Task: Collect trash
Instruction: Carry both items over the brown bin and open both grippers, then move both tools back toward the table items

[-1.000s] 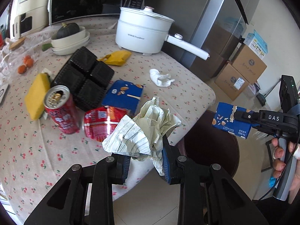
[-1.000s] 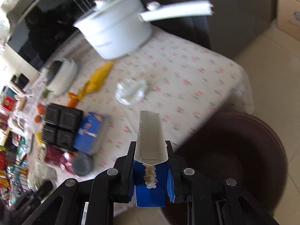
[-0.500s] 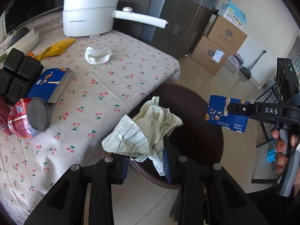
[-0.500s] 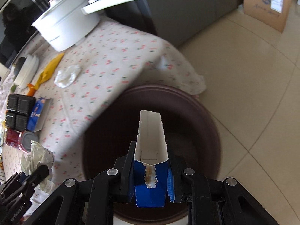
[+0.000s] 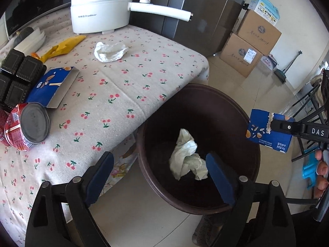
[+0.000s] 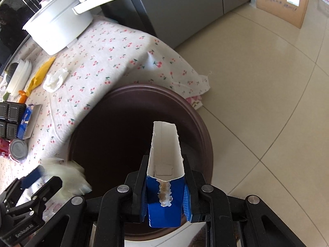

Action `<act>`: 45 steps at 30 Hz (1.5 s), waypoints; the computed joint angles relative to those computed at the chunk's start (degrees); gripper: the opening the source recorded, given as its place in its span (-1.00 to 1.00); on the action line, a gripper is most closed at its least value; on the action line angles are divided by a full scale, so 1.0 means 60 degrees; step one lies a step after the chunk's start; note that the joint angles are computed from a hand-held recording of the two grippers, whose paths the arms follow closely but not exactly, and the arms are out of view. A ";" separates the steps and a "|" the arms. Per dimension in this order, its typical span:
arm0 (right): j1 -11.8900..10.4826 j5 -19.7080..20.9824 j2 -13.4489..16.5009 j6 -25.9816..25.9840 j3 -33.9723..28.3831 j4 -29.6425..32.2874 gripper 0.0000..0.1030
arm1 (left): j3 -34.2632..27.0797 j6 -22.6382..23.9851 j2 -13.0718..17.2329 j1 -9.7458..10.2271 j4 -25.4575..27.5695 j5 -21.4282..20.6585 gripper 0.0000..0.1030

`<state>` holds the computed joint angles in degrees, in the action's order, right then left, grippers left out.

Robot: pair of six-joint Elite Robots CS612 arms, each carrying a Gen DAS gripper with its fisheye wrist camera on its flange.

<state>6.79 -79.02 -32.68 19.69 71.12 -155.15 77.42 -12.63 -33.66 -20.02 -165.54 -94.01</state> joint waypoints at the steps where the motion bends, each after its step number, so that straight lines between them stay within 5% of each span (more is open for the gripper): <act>1: 0.0001 0.0000 0.0009 0.0000 -0.0013 0.0008 -0.53 | 0.0028 0.0001 -0.0013 0.0007 -0.0057 0.0072 0.94; 10: 0.0032 0.0066 0.0078 0.0172 -0.0091 -0.0032 -0.46 | 0.0357 0.0045 -0.0190 0.0084 -0.0688 0.0269 1.00; 12: 0.0026 0.0056 0.0109 0.0404 -0.0124 -0.0023 0.30 | 0.0408 -0.0034 -0.0237 0.0138 -0.0655 0.0148 1.00; 14: 0.0019 -0.0095 0.0099 0.0826 -0.0059 -0.0193 0.65 | 0.0488 -0.0040 -0.0292 0.0149 -0.0692 0.0188 1.00; 24: 0.0062 -0.0665 0.0051 0.0937 -0.0079 -0.0309 0.93 | 0.0854 -0.0133 -0.0537 0.0290 -0.1111 0.0116 1.00; 36: 0.0479 -0.1467 0.0102 -0.0388 -0.0405 -0.0443 0.98 | 0.1598 0.0441 -0.1031 0.0463 -0.1940 0.0974 1.00; 45: 0.0887 -0.1826 0.0338 -0.1369 -0.1022 -0.0338 0.98 | 0.1947 -0.0310 -0.1328 0.0935 -0.1785 0.1165 1.00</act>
